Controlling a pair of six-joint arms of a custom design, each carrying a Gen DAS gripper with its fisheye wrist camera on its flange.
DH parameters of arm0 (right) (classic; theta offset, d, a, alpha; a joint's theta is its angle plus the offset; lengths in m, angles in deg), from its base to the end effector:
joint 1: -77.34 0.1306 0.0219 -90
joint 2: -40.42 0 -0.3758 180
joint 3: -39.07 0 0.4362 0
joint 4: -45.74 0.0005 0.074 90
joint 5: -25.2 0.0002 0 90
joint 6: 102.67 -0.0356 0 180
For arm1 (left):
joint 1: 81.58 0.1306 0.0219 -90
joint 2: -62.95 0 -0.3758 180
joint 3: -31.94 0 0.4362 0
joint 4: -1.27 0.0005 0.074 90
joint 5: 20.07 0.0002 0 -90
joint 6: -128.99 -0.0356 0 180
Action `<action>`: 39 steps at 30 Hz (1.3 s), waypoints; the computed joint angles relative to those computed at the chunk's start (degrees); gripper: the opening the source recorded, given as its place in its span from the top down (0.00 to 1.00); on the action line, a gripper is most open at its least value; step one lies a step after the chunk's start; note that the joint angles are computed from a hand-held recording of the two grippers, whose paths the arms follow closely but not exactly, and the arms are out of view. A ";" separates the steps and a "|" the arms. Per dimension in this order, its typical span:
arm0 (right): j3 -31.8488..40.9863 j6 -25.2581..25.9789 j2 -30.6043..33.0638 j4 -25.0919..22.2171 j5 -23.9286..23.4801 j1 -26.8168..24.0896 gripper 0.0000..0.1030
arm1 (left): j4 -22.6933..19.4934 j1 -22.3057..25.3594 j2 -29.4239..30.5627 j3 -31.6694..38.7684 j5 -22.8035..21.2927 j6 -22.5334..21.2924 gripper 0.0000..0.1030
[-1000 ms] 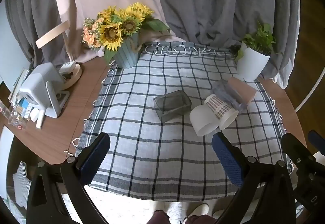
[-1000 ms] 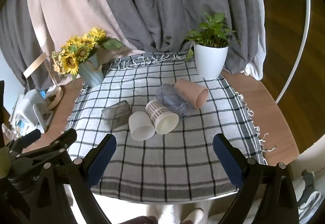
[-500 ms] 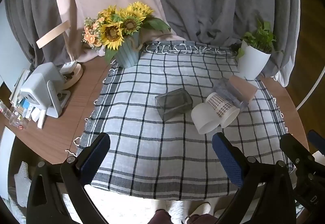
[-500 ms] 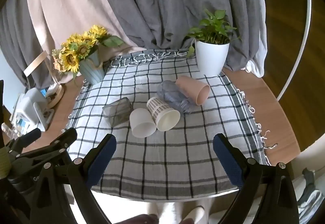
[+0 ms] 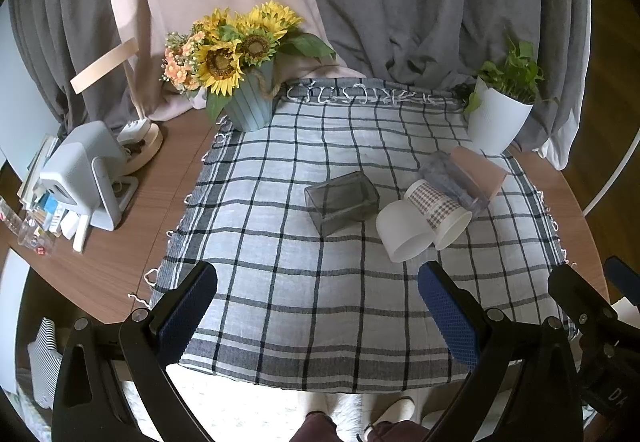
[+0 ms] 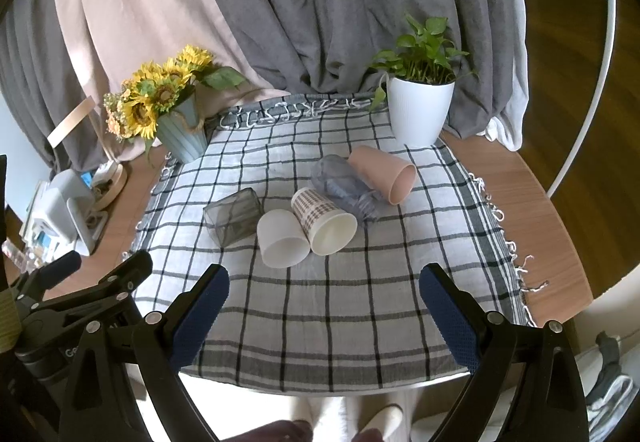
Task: Flip cup upside down
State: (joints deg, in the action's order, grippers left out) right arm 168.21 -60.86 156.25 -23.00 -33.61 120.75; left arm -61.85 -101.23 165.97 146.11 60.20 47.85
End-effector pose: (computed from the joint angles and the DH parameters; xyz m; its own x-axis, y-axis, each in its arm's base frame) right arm 0.4992 0.4461 0.4832 -0.6779 0.2365 -0.6961 0.1963 0.9707 0.1386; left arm 0.5684 -0.1971 0.4950 -0.7689 0.1134 -0.6292 0.1163 0.9925 0.0366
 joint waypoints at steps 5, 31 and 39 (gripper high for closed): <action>0.10 -0.12 0.07 -0.14 0.05 0.05 0.06 | 0.20 -0.05 -0.54 -0.63 -0.21 0.00 0.01; 0.42 -0.05 0.22 -0.46 -0.14 -0.04 0.07 | -0.01 -0.36 0.10 -0.03 -0.40 0.21 0.01; 0.57 -0.02 0.28 -0.56 -0.21 -0.07 0.07 | -0.34 -0.26 0.37 0.45 -0.24 0.15 0.01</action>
